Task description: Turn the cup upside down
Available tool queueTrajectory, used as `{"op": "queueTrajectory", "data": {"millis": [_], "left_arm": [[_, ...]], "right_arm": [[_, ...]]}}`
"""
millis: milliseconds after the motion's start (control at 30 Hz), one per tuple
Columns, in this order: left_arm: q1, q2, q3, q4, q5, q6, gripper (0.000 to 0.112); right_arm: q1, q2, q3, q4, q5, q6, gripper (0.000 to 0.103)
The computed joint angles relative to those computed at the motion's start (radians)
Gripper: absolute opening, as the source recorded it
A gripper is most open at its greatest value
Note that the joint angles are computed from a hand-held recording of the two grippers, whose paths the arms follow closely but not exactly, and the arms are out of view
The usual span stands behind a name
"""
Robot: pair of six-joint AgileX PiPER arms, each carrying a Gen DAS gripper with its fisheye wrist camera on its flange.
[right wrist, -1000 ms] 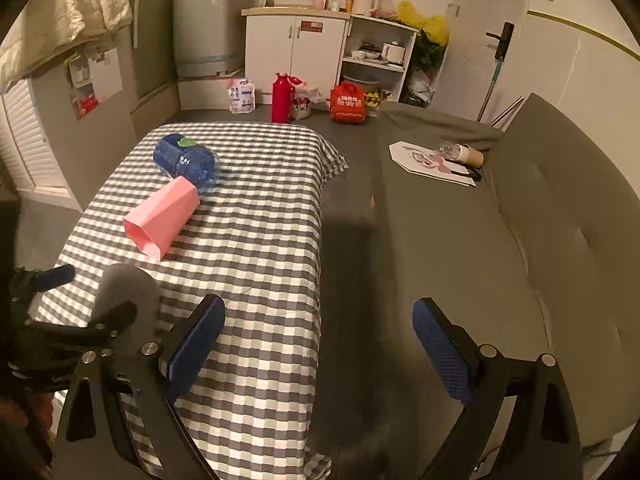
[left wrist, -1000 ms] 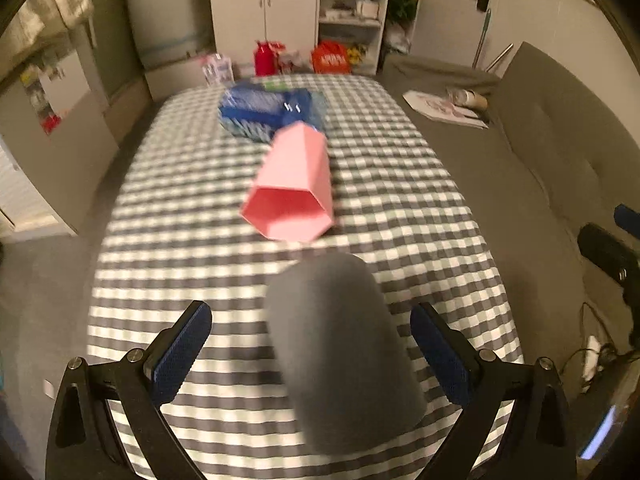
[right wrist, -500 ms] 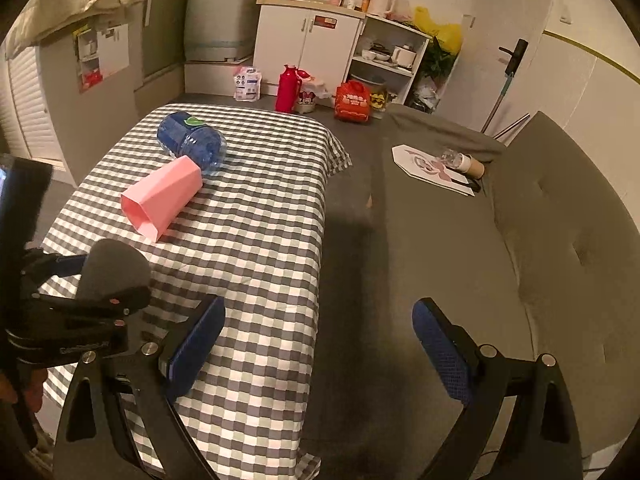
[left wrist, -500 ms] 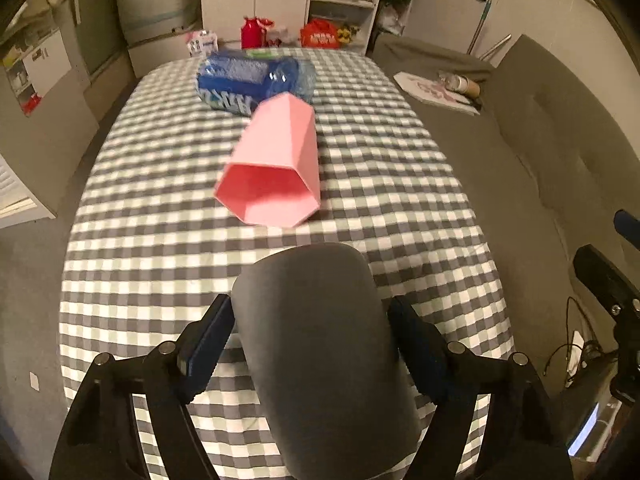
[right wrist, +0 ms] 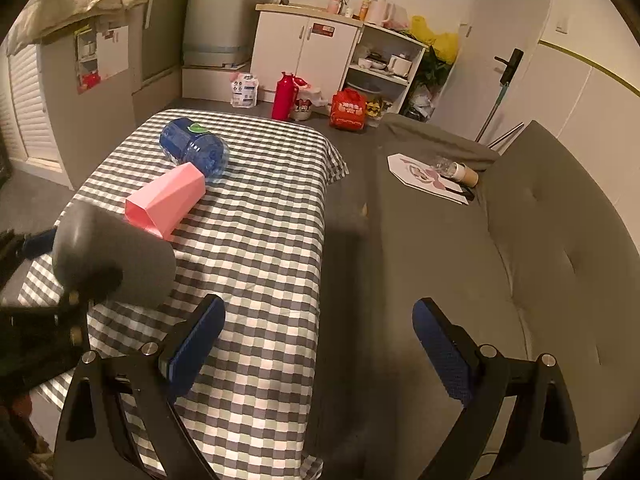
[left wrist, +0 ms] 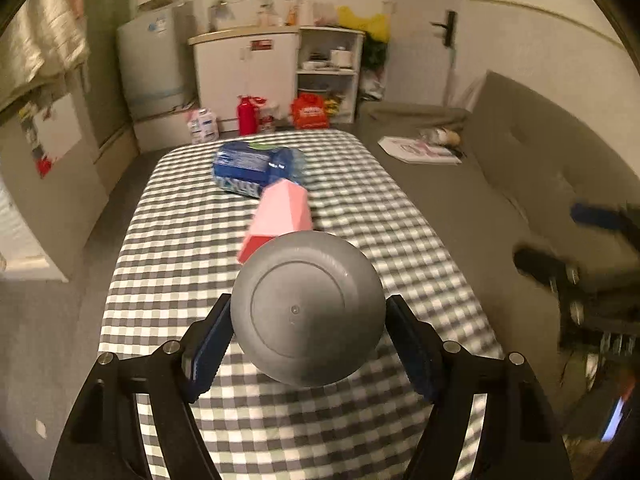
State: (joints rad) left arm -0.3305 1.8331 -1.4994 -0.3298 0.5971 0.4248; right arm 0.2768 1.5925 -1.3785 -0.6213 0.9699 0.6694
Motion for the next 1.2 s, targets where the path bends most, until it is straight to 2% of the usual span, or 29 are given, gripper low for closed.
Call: {"op": "queueTrajectory", "data": {"millis": [67,100,167,300,400,500,667,800,900,1067,1200], "left_arm": [[-0.008,0.006,0.003,0.028,0.008,-0.010,0.077],[-0.003,0.001,0.019,0.003,-0.013,0.007,0.077],[0.001,0.012,-0.004,0.009,0.010,-0.012,0.077],[-0.004,-0.011,0.028,0.020,-0.022,0.000,0.076],[-0.018,0.001,0.036,0.015,-0.017,0.027,0.074],[-0.041,0.003,0.067,0.054,-0.062,-0.012,0.074],[-0.027,0.010,0.129,-0.016,-0.097,0.018,0.076],[-0.017,0.064,0.138,-0.029,-0.069,-0.015,0.076],[-0.022,0.070,0.162,-0.047,-0.112,-0.003,0.070],[-0.035,0.104,0.127,-0.031,-0.141,-0.026,0.070],[-0.039,0.169,0.026,0.002,-0.114,-0.065,0.070]], "right_arm": [[0.006,-0.002,-0.004,-0.002,0.003,0.010,0.095],[0.008,-0.004,-0.005,-0.003,0.004,0.010,0.095],[0.019,-0.010,-0.003,-0.010,0.004,0.012,0.095],[0.030,-0.011,0.008,-0.032,0.009,0.026,0.095],[0.024,-0.009,0.007,-0.027,0.013,0.035,0.095],[0.020,-0.025,0.020,-0.026,-0.002,0.041,0.095],[0.007,-0.033,0.028,-0.014,-0.005,0.046,0.095],[0.003,-0.033,0.029,0.011,-0.016,0.042,0.095],[0.016,-0.031,0.032,0.011,-0.021,0.034,0.095],[0.018,-0.025,0.037,0.009,-0.020,0.022,0.095],[0.009,-0.023,0.041,0.013,-0.022,0.023,0.095]]}}
